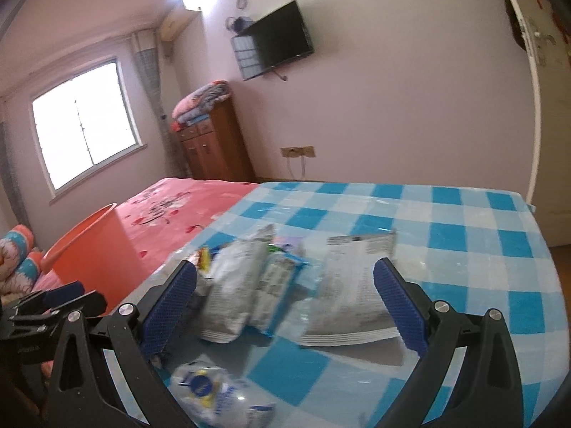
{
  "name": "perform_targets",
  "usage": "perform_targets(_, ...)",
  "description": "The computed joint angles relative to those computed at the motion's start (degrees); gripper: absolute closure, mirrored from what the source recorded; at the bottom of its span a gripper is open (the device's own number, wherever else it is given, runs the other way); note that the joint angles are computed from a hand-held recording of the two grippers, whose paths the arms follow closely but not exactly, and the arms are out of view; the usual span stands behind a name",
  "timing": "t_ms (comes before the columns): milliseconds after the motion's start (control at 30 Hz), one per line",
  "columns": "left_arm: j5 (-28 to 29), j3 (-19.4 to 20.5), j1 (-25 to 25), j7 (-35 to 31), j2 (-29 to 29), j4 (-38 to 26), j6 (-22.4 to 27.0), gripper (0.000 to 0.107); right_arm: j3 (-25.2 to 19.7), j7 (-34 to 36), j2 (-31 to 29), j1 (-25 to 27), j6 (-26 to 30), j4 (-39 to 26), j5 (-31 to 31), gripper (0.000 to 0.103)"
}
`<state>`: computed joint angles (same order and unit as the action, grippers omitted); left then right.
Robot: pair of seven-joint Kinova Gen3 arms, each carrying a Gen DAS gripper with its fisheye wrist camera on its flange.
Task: Collect trash
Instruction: 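Move both open tools back over the table, then close the left tool on the second white milk carton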
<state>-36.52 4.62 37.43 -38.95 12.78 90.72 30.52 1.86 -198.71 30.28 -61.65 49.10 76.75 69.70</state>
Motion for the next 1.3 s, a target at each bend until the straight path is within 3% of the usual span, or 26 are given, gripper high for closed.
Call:
perform_targets(500, 6.7, 1.3, 1.5, -9.4, 3.8, -4.4, 2.9, 0.02, -1.3, -5.6, -3.6, 5.0, -1.8, 5.5, -7.2, 0.005)
perform_targets(1033, 15.1, 1.2, -1.5, -19.4, 8.1, -11.0, 7.8, 0.02, -0.8, -3.5, -4.3, 9.2, -8.9, 8.0, -12.6, 0.005)
perform_targets(1300, 16.5, -0.2, -2.0, -20.5, 9.1, -12.0, 8.5, 0.02, 0.7, -0.5, -3.7, 9.4, -13.6, 7.9, -15.0, 0.005)
